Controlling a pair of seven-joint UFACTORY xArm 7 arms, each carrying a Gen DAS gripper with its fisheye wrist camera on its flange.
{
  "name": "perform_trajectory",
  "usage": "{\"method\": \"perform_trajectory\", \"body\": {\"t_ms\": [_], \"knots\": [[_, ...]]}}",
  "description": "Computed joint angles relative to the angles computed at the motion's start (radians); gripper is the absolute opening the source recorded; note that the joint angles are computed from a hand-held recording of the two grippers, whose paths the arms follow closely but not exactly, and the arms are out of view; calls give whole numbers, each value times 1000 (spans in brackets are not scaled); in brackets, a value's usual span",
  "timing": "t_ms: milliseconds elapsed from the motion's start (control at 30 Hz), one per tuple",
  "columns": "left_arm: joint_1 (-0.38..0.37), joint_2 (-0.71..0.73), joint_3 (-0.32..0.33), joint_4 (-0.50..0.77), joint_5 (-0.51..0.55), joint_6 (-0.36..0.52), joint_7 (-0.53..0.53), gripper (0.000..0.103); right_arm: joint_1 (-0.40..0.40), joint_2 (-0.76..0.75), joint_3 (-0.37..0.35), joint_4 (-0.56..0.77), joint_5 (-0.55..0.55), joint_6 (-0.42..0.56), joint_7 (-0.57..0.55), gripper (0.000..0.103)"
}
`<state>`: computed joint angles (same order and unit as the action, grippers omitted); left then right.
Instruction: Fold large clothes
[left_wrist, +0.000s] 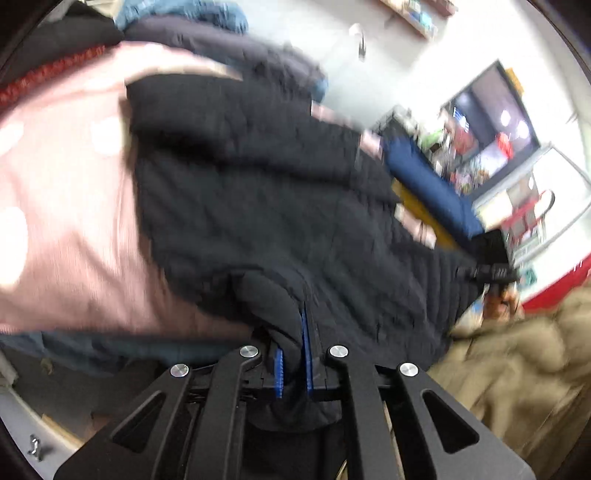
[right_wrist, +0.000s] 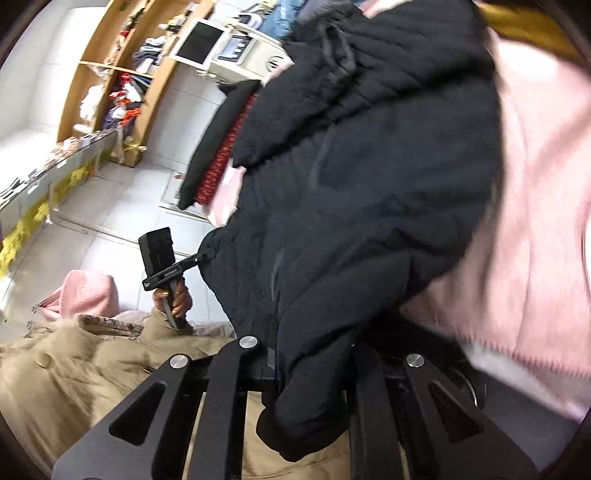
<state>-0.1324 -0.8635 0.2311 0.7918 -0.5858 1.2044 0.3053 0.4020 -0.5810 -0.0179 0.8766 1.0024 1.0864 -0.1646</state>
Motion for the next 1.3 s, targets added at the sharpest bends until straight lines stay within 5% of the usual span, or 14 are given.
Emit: {"method": "perform_trajectory", "body": {"t_ms": [233,400,600,867,1067,1200,1267,1300], "knots": [[-8,208,-40,165,-35,-246,-46,8,-61,275,-51,334,15,-3,-102,12],[-7,462,-42,388,-34,-298,-81,8,-136,537,-23,642,24,-22,-73,12],[59,816,-124,774,46,-261,-152,8,-213,839,36,971,35,-38,117,12],[143,1143,-214,1123,127,-134,-337,11,-252,1100,89,1265,-132,7,353,12],[246,1166,-285,1046,-24,-156,-407,17,-293,1208,159,1313,-166,22,479,14],[327,1127,-292,958,-278,-148,-352,36,-363,1219,241,1248,-87,-7,529,18],[365,1084,-305,910,-358,-195,-329,72,-405,1211,289,1207,-26,-34,528,25],[343,1033,-275,864,-336,-270,-345,98,-427,1200,311,1175,19,-54,509,38]]}}
